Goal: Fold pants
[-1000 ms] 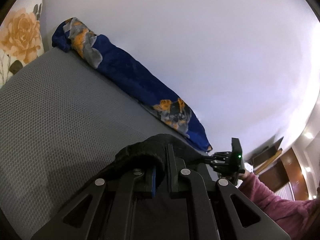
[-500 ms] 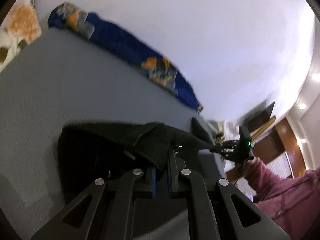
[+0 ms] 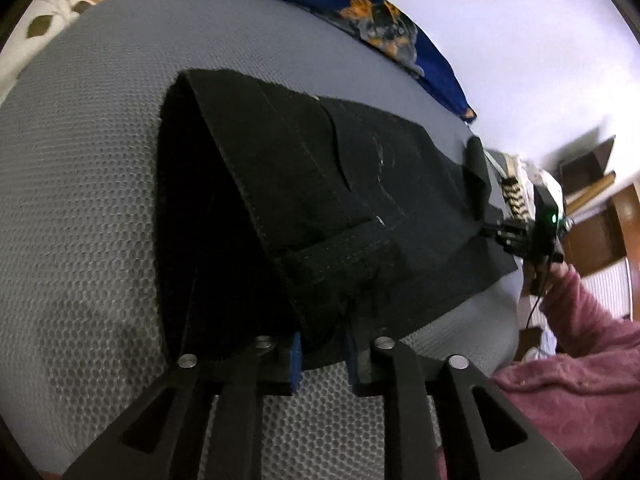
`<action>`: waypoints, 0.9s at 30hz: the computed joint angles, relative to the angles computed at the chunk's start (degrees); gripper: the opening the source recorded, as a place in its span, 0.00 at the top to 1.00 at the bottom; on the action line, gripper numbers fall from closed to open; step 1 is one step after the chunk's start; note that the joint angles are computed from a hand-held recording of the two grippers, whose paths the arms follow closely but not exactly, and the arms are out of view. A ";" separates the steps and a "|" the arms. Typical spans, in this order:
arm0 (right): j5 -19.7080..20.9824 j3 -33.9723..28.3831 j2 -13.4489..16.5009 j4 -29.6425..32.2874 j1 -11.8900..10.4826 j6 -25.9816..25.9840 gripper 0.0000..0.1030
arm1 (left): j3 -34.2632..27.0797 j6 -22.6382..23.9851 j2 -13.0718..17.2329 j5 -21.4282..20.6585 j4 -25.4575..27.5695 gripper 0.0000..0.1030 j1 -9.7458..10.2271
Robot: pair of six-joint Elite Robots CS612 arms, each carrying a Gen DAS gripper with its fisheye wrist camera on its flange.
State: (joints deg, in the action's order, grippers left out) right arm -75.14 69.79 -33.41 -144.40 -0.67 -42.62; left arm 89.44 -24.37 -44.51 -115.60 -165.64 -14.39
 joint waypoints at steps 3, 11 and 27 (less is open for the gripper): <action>0.06 0.24 0.06 -1.05 0.04 0.71 0.93 | 0.98 -1.19 -1.57 3.82 2.04 0.56 -0.62; 0.39 1.79 -0.09 -4.81 -0.03 1.30 0.93 | 5.45 -15.24 -4.75 7.54 -2.18 0.47 -0.83; 2.07 4.61 -1.03 -11.13 -0.37 3.04 0.93 | 3.42 -32.16 -0.99 10.85 -9.37 0.80 -2.60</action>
